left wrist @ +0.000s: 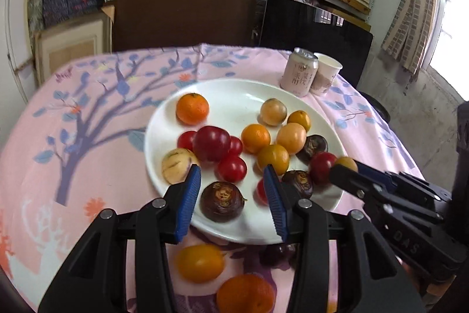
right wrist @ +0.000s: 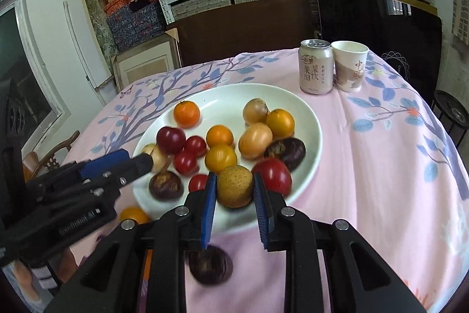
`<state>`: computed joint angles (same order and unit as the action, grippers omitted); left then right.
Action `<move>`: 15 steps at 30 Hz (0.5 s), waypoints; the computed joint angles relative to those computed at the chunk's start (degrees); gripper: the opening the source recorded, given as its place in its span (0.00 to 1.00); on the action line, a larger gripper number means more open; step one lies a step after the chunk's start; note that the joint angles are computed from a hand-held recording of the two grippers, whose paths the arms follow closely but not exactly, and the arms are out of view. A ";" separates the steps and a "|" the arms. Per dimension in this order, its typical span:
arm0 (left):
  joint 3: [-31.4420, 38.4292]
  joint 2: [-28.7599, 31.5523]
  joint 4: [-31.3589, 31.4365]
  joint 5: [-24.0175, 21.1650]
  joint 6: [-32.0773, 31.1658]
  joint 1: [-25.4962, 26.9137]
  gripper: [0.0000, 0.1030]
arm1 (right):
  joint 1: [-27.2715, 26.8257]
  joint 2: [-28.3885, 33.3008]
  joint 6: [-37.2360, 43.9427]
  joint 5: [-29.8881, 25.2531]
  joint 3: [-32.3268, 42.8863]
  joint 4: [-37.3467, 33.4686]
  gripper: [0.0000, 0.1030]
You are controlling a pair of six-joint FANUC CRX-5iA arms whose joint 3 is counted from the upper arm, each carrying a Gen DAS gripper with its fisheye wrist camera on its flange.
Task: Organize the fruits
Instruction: 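Carry the tangerine and small yellow fruit onto the white plate and open both tools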
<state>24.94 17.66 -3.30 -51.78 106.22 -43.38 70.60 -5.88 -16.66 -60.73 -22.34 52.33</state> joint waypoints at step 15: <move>-12.11 -5.78 4.02 -0.07 -4.22 1.87 0.52 | 0.57 -1.75 -1.77 2.36 -2.47 0.40 0.25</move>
<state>12.83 11.88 0.73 -51.85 102.00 -41.51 71.17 -7.63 -18.43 -58.37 -24.81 52.74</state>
